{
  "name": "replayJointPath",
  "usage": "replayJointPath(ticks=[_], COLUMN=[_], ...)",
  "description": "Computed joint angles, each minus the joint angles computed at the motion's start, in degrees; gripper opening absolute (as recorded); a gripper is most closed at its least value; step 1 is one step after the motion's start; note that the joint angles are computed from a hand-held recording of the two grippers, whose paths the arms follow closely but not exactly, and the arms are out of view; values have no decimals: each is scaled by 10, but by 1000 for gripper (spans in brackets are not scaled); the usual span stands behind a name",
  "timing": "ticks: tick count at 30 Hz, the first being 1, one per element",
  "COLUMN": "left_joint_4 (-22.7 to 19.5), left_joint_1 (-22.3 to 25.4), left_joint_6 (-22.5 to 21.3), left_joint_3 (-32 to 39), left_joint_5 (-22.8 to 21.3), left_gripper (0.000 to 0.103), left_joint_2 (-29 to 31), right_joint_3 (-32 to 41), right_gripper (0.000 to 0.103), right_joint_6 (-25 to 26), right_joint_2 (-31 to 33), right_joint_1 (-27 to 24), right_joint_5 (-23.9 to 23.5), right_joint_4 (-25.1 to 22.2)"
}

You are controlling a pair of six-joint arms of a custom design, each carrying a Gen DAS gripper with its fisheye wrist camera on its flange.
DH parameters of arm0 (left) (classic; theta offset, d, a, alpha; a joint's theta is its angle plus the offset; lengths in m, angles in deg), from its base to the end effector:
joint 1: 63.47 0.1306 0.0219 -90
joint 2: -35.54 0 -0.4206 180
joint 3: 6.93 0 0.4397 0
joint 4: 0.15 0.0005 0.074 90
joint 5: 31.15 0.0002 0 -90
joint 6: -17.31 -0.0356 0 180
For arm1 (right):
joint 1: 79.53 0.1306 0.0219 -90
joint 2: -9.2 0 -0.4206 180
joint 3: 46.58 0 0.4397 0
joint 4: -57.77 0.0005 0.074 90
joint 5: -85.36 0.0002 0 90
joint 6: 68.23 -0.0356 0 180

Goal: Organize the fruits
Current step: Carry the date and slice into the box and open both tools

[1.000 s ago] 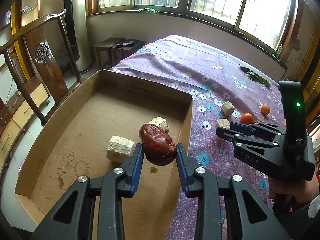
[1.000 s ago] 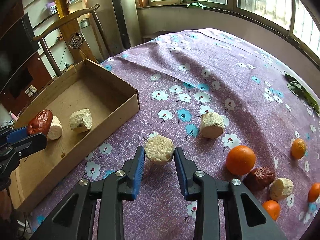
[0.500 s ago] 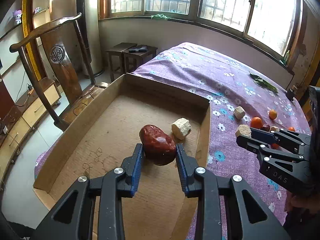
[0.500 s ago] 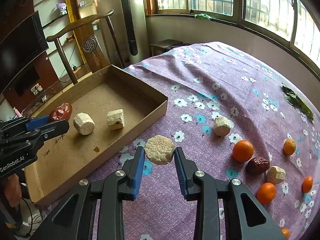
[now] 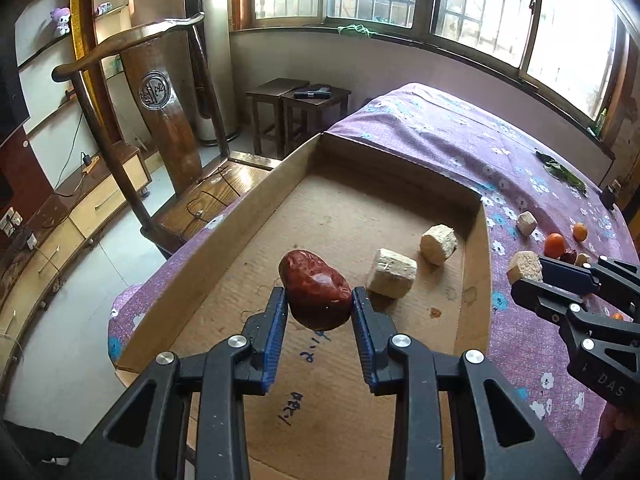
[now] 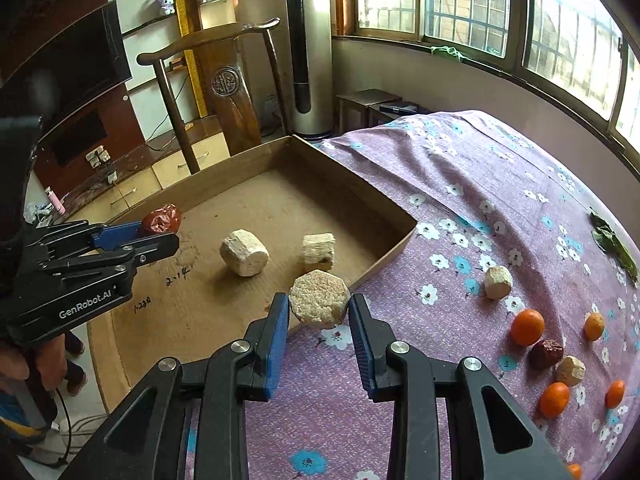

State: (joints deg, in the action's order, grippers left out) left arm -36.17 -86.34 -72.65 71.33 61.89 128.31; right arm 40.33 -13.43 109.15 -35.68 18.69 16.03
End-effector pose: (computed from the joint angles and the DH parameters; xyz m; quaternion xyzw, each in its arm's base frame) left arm 0.4942 -0.2111 0.3558 0.1950 0.9205 -0.0915 0.3259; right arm 0.4315 0.3943 0.3584 -0.0094 0.9354 0.0399 0.3512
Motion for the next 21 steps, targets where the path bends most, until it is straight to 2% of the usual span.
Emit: replayJointPath(ticks=[7, 21], left_joint_4=[-5, -16], left_joint_1=[17, 12], left_joint_6=[-3, 3], left_joint_3=[-1, 18], left_joint_5=[-8, -33], left_gripper=[32, 32], left_joint_2=[7, 43], right_joint_3=[23, 84], right_gripper=[34, 34], right_joint_6=[22, 42], right_joint_2=[27, 104], right_joint_1=[7, -2], right_joint_5=[-40, -110], right_joint_4=[17, 6])
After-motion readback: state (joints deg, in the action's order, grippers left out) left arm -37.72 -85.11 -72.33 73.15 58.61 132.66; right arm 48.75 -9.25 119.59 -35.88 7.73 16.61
